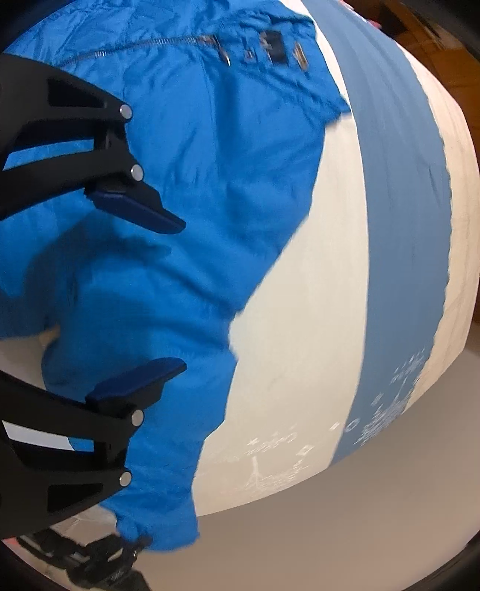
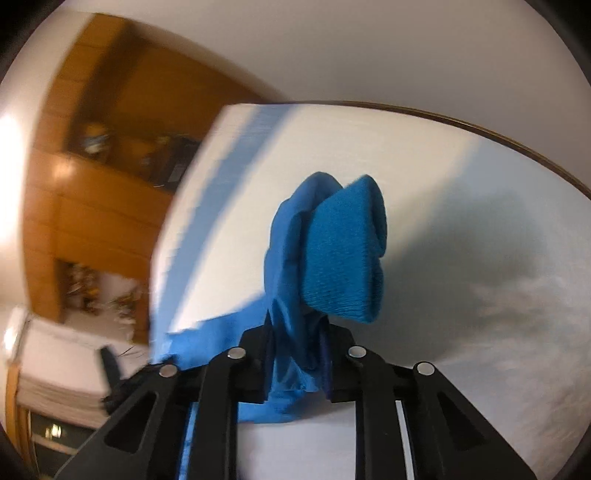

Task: Fold large clothes
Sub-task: 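Grasp the blue jacket's sleeve cuff with the right tool, then fold the held sleeve across the jacket front and open the right tool, then grasp the other sleeve cuff with the left tool and fold it across the front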

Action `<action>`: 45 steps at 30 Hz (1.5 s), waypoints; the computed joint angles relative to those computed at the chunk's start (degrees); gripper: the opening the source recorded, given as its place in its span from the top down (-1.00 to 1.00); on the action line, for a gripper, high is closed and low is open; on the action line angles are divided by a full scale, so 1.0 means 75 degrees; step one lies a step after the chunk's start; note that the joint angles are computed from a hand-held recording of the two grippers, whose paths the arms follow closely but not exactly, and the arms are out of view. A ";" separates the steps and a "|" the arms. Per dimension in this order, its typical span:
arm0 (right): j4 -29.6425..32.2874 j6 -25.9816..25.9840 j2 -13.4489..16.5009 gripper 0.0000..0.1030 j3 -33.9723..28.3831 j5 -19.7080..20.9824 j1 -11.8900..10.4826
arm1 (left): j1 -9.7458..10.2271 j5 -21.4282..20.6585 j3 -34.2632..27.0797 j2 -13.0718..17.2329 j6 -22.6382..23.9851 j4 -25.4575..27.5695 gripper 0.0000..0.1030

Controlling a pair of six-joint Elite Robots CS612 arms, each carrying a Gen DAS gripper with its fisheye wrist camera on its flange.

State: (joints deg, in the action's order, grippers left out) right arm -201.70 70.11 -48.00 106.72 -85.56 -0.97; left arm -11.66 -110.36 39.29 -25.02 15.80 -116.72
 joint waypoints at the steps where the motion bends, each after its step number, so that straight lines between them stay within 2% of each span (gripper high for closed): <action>1: 0.0071 -0.0248 -0.0037 0.63 -0.0135 -0.0007 0.0053 | 0.0059 -0.0011 -0.0118 0.0051 -0.0078 0.0022 -0.32; 5: 0.0553 -0.1517 -0.0011 0.66 -0.1083 0.0405 0.0293 | 0.0342 -0.0010 -0.0605 0.0283 -0.0550 0.0053 -0.32; 8: 0.1119 -0.2310 0.0249 0.66 -0.1992 0.0960 0.0470 | 0.0553 0.0085 -0.0684 0.0335 -0.0811 -0.0184 -0.32; 14: 0.3150 -0.3458 0.1085 0.66 -0.4025 0.1737 0.0829 | 0.0908 0.0265 -0.1027 0.0524 -0.1251 -0.0206 -0.34; 20: 0.5862 -0.4701 0.2129 0.66 -0.6134 0.1793 0.1248 | 0.1187 0.0291 -0.1485 0.0761 -0.1374 0.0095 -0.40; 21: 0.6241 -0.4947 0.2295 0.56 -0.6440 0.1910 0.1299 | 0.1205 0.0242 -0.1539 0.0796 -0.1375 0.0151 -0.43; 23: 0.6515 -0.5144 0.2426 0.42 -0.6576 0.2389 0.1357 | 0.1308 -0.0058 -0.1583 0.0818 -0.1305 0.0351 -0.49; 25: 0.6476 -0.5468 0.2457 0.41 -0.6545 0.2918 0.1394 | 0.1393 -0.0450 -0.1587 0.0818 -0.1260 0.0534 -0.59; 28: 0.6042 -0.5769 0.2173 0.32 -0.5997 0.3049 0.1430 | 0.1425 -0.0942 -0.1458 0.0784 -0.1296 0.0700 -0.66; 32: 0.5350 -0.5193 0.1679 0.26 -0.5090 0.2679 0.1278 | 0.1314 -0.1183 -0.1240 0.0711 -0.1064 0.1132 -0.67; 34: 0.4985 -0.4774 0.1374 0.25 -0.4523 0.2321 0.1210 | 0.1212 -0.1328 -0.1088 0.0644 -0.0795 0.1359 -0.67; 37: 0.4650 -0.4371 0.1039 0.22 -0.3922 0.1898 0.1136 | 0.0990 -0.1039 -0.0748 0.0485 -0.0433 0.1265 -0.67; 39: 0.4436 -0.4110 0.0936 0.17 -0.3685 0.1702 0.1121 | 0.0798 -0.0607 -0.0663 0.0466 -0.0246 0.1363 -0.52; 41: 0.4301 -0.3952 0.0867 0.16 -0.3518 0.1583 0.1117 | 0.0576 0.0254 -0.0116 0.0234 -0.0165 0.0759 -0.38; 42: 0.4254 -0.3869 0.0821 0.16 -0.3425 0.1500 0.1117 | 0.0532 0.0378 0.0079 0.0143 -0.0084 0.0520 -0.12; 43: 0.4246 -0.3830 0.0856 0.16 -0.3450 0.1445 0.1135 | 0.0509 0.0292 0.0247 0.0054 0.0030 0.0375 0.06; 44: 0.4252 -0.3802 0.0845 0.16 -0.3429 0.1392 0.1142 | 0.0523 0.0097 0.0290 0.0020 0.0004 0.0379 0.33; 45: 0.4275 -0.3769 0.0838 0.16 -0.3416 0.1332 0.1149 | 0.0540 -0.0034 0.0354 -0.0020 -0.0045 0.0307 0.46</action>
State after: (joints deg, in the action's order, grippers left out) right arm -169.64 41.84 -41.71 81.10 -75.57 7.65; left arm -7.61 -110.61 41.94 -25.17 15.46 -114.42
